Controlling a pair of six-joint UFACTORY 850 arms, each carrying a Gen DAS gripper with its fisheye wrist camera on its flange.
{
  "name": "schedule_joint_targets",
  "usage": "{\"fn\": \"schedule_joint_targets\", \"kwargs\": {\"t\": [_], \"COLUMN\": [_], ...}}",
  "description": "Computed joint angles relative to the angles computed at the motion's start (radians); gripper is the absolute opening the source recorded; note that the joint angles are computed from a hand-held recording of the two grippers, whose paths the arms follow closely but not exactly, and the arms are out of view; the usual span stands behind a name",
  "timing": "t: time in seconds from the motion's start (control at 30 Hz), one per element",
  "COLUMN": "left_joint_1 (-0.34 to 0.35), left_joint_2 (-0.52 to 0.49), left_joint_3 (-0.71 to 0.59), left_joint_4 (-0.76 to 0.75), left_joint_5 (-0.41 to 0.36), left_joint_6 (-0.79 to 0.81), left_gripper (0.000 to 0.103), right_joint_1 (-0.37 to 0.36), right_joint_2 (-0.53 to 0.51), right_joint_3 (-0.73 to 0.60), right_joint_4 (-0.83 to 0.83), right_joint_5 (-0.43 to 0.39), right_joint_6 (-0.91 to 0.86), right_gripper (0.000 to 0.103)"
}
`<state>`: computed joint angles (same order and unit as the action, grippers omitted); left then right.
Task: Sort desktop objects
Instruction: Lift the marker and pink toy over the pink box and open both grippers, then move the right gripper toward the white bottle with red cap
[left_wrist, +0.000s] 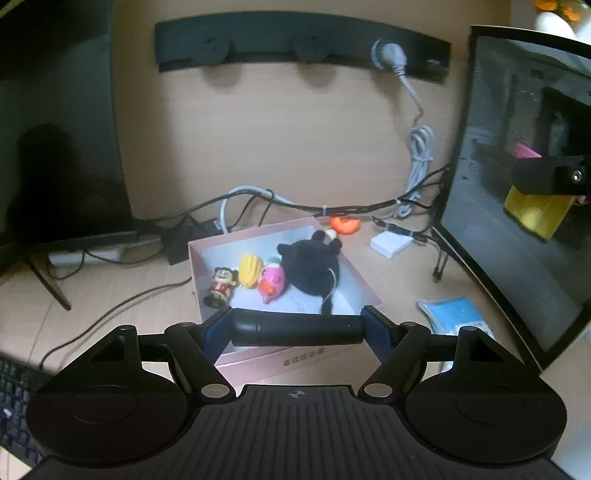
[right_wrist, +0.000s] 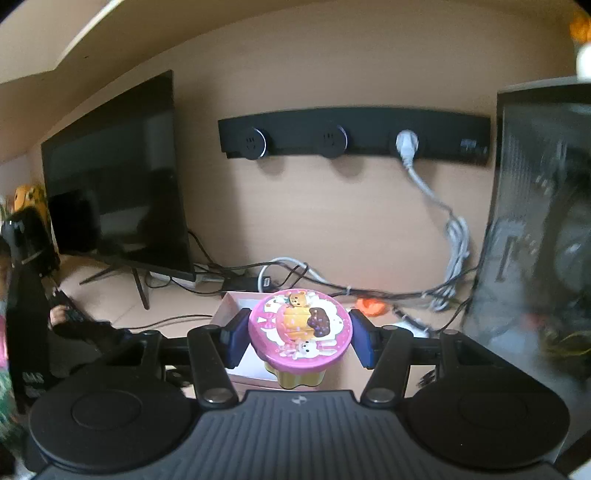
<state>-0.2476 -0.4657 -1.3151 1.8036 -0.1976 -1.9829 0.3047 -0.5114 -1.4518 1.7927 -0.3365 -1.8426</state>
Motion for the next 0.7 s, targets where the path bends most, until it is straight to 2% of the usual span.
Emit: {"fn": "schedule_joint_targets", "kwargs": {"t": [0.17, 0.33, 0.37, 0.43, 0.5, 0.6, 0.7], "left_joint_1": [0.019, 0.035, 0.039, 0.047, 0.045, 0.035, 0.021], "left_joint_2": [-0.040, -0.094, -0.112, -0.138, -0.149, -0.134, -0.121], "left_joint_3": [-0.054, -0.130, -0.155, -0.190, -0.193, -0.138, -0.080], "left_joint_4": [-0.025, -0.032, -0.060, -0.065, -0.032, 0.098, 0.054], "left_joint_5": [0.009, 0.009, 0.006, 0.014, -0.011, -0.044, -0.041], "left_joint_6": [0.042, 0.067, 0.091, 0.096, 0.075, -0.062, -0.064], "left_gripper": [0.080, 0.080, 0.081, 0.094, 0.095, 0.096, 0.096], "right_joint_1": [0.015, 0.029, 0.029, 0.030, 0.030, 0.028, 0.020], "right_joint_2": [-0.106, -0.211, -0.242, -0.294, -0.308, -0.271, -0.244], "right_joint_3": [-0.155, -0.320, -0.366, -0.448, -0.469, -0.393, -0.314], "right_joint_4": [-0.284, -0.404, -0.409, -0.454, -0.422, -0.257, -0.224], "right_joint_5": [-0.036, -0.092, -0.116, -0.135, -0.116, -0.049, 0.026], "right_joint_6": [0.369, 0.572, 0.592, 0.687, 0.675, 0.462, 0.370], "right_gripper": [0.056, 0.056, 0.056, 0.060, 0.062, 0.074, 0.077]}}
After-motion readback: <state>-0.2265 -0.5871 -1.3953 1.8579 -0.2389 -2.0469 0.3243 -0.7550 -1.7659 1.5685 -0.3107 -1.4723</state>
